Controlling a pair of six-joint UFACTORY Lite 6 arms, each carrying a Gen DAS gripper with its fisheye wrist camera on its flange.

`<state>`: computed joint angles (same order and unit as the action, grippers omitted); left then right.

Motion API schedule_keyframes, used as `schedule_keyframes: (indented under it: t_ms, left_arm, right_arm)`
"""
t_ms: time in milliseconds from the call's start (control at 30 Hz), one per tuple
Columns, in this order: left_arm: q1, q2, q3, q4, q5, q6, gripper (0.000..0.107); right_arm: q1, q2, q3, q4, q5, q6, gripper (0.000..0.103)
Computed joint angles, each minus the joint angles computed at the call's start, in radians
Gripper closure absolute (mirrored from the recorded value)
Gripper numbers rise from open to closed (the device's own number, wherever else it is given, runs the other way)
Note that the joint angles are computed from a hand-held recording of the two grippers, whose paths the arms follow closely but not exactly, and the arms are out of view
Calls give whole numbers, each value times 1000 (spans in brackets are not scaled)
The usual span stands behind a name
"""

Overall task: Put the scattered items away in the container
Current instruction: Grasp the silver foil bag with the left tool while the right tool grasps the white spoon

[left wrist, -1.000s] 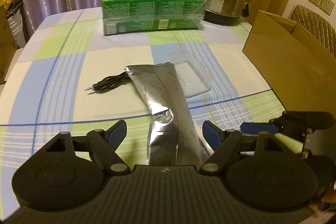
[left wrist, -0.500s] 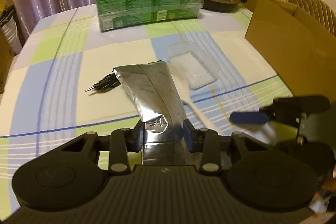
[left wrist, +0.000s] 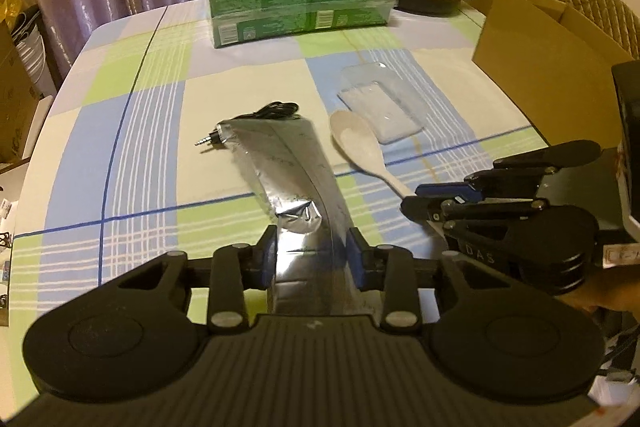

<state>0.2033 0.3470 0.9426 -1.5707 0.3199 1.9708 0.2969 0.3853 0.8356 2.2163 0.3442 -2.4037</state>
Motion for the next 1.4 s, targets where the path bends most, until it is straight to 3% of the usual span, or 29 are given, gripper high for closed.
schedule_keyframes:
  t_ms: [167,300,467,600,733,800,867,967,1100,1200,1300,1400]
  left_arm:
    - [-10,-148,-166,-33,4,34,81]
    - [-4,-285,-309,-7,14,7,81]
    - [30,-492,-481,193,48,-164,82]
    - [86,-667,-600,395,131,-312,82]
    - [133,-784,-674,507,185,-394,82]
    - [143,-813,-691,528,185,-435,81]
    - [159,-834,-702,539,191,-469,77]
    - [142,-875,-716,561,172,-544,71]
    - [70,-860,-703,563,101,-649,54]
    - [-2,-771,-653,557,46,-707,47]
    - [-80,-648,-574,562,0,-751,47]
    - [-86,-456,-421,708,49,-875,47]
  right_arm:
    - [-56,-263,-278,-127,-2,86,97]
    - [-165,-498,-478,-414,2,323,97]
    - [-289,-784,-654,-866,52,706,97]
    - [-362,-952,-734,-1079,110,877,97]
    - [-405,-1011,-751,-1118,143,901,90]
    - [-410,-1030,-754,-1107,153,900,60]
    - [-414,-1050,-755,-1094,167,896,50]
    - [-400,-1045,-752,-1067,164,881,48]
    - [-411,-999,-745,-998,168,816,43]
    - [-426,-981,-742,-972,171,781,41]
    - [-442,-966,-736,-931,170,723,40]
    - [-441,-938,-728,-869,163,650,38]
